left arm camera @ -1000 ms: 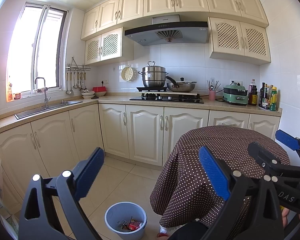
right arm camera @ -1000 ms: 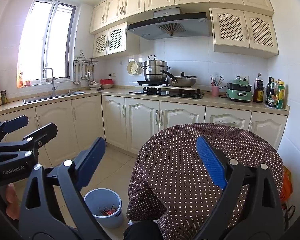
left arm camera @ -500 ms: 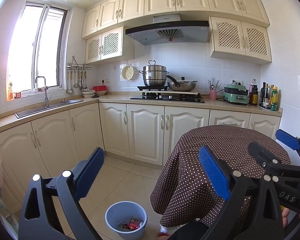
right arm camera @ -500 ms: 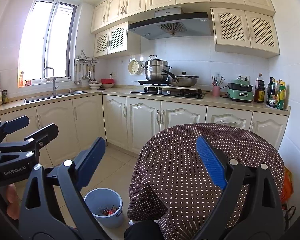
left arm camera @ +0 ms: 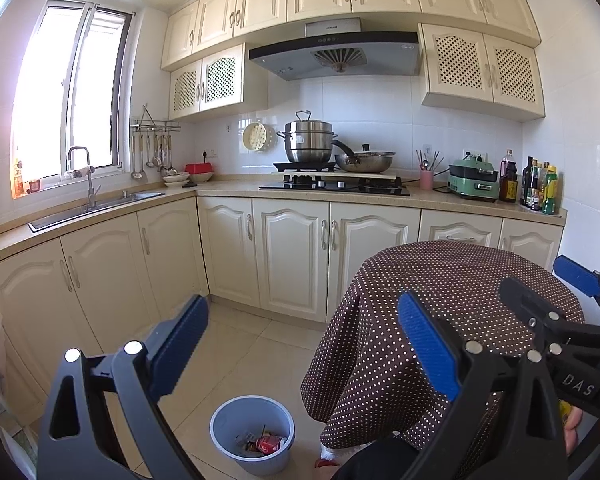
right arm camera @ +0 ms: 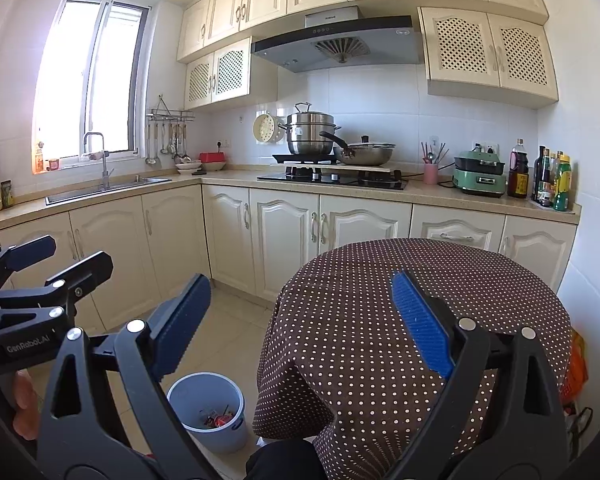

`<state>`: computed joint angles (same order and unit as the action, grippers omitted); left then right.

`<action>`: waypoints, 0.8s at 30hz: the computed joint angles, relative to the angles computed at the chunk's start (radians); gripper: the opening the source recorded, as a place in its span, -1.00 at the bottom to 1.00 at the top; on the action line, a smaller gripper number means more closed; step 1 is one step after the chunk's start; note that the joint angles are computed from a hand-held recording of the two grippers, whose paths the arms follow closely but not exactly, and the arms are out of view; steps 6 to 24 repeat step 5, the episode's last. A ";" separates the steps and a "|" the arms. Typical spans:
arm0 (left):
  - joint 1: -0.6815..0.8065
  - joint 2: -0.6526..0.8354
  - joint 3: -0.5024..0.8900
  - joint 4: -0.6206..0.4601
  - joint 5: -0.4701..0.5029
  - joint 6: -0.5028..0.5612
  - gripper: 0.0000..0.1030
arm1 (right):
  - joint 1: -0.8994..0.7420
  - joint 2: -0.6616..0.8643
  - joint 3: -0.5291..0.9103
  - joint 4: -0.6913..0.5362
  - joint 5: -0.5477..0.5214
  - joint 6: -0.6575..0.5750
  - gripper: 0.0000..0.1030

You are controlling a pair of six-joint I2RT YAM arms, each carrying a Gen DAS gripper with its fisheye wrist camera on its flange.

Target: Collect trash

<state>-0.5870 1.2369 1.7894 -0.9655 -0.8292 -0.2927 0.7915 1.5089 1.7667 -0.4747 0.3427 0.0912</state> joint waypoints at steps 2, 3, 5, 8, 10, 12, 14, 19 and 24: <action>0.028 0.015 0.009 -0.003 0.027 0.006 0.82 | -0.010 0.005 -0.001 0.000 -0.001 0.000 0.76; 0.037 0.022 0.007 -0.006 0.034 0.005 0.82 | -0.014 0.011 0.003 -0.002 0.001 0.001 0.76; 0.065 0.032 -0.001 -0.010 0.055 0.001 0.82 | -0.038 0.035 0.023 -0.017 0.001 0.000 0.76; 0.065 0.032 -0.001 -0.010 0.055 0.001 0.82 | -0.038 0.035 0.023 -0.017 0.001 0.000 0.76; 0.065 0.032 -0.001 -0.010 0.055 0.001 0.82 | -0.038 0.035 0.023 -0.017 0.001 0.000 0.76; 0.065 0.032 -0.001 -0.010 0.055 0.001 0.82 | -0.038 0.035 0.023 -0.017 0.001 0.000 0.76; 0.065 0.032 -0.001 -0.010 0.055 0.001 0.82 | -0.038 0.035 0.023 -0.017 0.001 0.000 0.76; 0.065 0.032 -0.001 -0.010 0.055 0.001 0.82 | -0.038 0.035 0.023 -0.017 0.001 0.000 0.76; 0.065 0.032 -0.001 -0.010 0.055 0.001 0.82 | -0.038 0.035 0.023 -0.017 0.001 0.000 0.76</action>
